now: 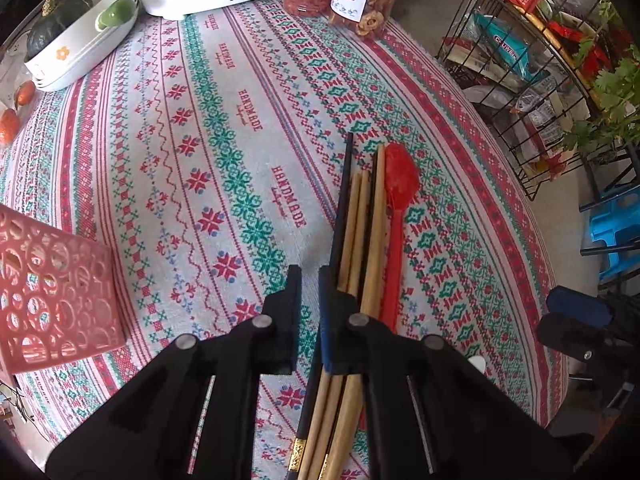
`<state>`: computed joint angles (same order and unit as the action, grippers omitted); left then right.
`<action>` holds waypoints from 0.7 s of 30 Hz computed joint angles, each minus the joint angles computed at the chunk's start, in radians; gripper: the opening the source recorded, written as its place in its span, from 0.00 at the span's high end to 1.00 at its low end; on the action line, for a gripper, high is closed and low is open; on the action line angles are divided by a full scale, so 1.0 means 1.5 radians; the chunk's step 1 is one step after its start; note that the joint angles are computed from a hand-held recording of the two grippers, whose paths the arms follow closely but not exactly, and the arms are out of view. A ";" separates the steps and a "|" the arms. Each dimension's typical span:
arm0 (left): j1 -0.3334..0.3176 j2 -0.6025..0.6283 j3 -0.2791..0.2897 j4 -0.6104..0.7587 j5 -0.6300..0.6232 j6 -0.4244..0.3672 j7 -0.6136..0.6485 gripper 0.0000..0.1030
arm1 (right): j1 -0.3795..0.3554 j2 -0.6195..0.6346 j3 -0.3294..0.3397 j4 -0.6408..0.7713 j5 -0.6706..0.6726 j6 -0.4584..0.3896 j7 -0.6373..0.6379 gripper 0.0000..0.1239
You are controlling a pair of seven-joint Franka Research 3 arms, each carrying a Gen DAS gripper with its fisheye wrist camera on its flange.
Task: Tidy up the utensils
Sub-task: 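Grasp a black chopstick with the left tool while the right tool grasps a wooden chopstick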
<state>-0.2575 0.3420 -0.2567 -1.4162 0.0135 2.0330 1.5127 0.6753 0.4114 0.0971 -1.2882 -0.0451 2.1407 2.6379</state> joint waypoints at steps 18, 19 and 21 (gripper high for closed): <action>-0.022 0.065 -0.004 0.102 0.009 -0.070 0.033 0.91 | 0.000 0.022 -0.004 0.029 0.005 -0.019 0.007 0.63; -0.025 0.062 -0.002 0.093 0.015 -0.055 0.031 0.91 | 0.001 0.024 -0.005 0.032 0.004 -0.021 0.007 0.62; -0.036 0.078 0.002 0.111 0.029 -0.051 0.010 0.91 | 0.002 0.028 -0.007 0.039 0.001 -0.026 0.008 0.61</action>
